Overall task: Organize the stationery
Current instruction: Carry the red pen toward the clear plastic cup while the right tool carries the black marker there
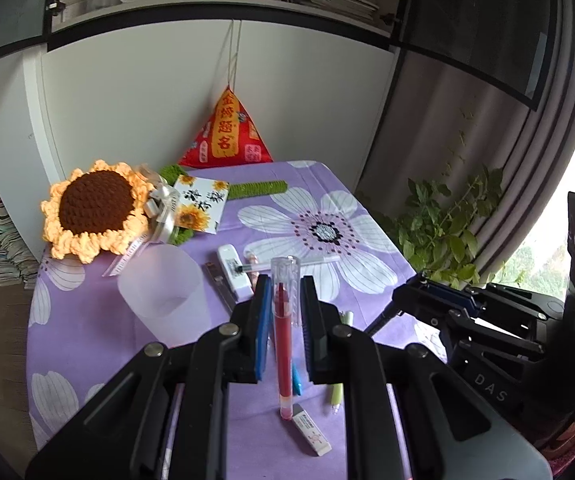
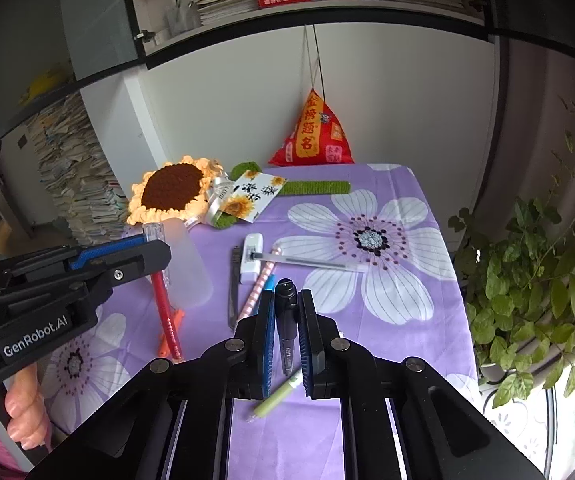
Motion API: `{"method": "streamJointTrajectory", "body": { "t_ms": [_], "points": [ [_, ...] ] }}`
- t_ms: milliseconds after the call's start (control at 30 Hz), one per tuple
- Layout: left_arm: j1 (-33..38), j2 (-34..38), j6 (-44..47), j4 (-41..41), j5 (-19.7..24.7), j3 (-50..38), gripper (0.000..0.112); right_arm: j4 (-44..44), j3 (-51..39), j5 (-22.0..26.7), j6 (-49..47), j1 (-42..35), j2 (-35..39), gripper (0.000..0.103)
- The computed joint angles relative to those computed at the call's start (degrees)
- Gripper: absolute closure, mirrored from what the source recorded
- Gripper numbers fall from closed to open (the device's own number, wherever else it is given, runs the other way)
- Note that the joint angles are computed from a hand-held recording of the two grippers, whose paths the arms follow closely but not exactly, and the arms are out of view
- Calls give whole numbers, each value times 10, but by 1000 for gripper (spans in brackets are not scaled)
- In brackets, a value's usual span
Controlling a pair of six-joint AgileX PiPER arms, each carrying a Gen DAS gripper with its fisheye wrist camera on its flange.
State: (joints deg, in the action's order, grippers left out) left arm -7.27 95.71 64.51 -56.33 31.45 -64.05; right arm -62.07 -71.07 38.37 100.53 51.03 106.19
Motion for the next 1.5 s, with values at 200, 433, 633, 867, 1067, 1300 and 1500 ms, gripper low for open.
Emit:
{"method": "streamJointTrajectory", "body": {
  "t_ms": [200, 433, 633, 867, 1067, 1300, 1500],
  "points": [
    [27, -9, 20, -22, 10, 1, 100, -7, -13, 7, -6, 8, -2, 92],
    [52, -9, 21, -32, 18, -15, 100, 5, -43, 20, -35, 17, 7, 92],
    [66, -15, 10, -30, 16, -41, 100, 7, -82, 26, -70, 21, 11, 92],
    [82, -15, -8, -28, 10, -91, 100, 17, -168, 3, -141, 13, 38, 92],
    [90, 7, -19, -24, 4, -129, 100, 64, -275, -16, -232, 4, 92, 92],
    [99, 48, -30, -20, 13, -172, 100, 126, -370, -18, -310, -8, 152, 92],
    [96, 89, -40, -14, 19, -204, 100, 182, -424, -13, -362, -28, 191, 92]
  ]
}}
